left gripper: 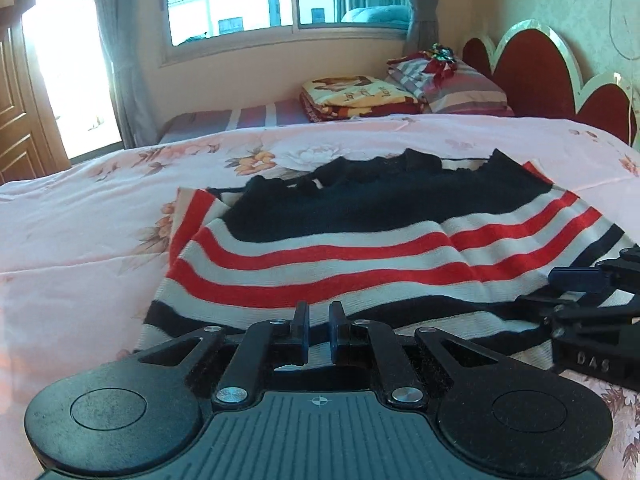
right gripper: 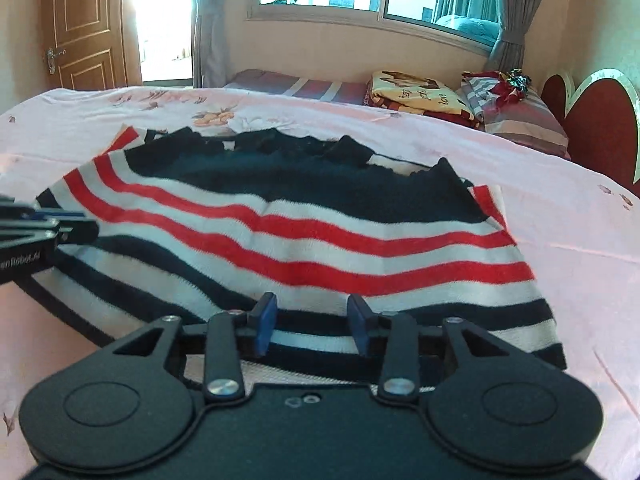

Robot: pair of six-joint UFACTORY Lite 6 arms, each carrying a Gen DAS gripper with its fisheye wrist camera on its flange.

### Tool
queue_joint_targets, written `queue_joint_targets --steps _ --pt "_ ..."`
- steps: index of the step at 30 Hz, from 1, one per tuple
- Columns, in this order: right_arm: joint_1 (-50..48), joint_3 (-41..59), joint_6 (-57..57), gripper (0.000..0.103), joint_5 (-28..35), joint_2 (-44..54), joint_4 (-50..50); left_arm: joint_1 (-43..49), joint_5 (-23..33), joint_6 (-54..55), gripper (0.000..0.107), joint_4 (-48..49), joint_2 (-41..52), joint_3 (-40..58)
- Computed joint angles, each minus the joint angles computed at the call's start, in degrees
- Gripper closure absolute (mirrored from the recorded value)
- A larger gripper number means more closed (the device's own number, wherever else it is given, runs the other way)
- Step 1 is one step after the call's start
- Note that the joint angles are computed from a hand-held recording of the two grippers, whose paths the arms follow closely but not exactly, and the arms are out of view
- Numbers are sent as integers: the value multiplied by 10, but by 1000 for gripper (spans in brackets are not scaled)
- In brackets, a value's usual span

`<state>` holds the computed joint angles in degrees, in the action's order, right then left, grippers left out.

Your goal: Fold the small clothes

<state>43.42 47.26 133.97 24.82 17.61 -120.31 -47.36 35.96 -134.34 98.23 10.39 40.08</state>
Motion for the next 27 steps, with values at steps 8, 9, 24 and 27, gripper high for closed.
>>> queue_joint_targets --steps 8,9,24,27 --pt "-32 -95 57 57 0 -65 -64 15 -27 -66 97 44 -48 -70" --pt "-31 -90 29 56 -5 -67 -38 21 -36 -60 97 34 -51 -68" --pt "-82 -83 -19 47 -12 -101 65 34 -81 43 29 -132 -35 -3" --pt "-102 -110 56 46 -15 -88 -21 27 -75 27 29 -114 -7 2"
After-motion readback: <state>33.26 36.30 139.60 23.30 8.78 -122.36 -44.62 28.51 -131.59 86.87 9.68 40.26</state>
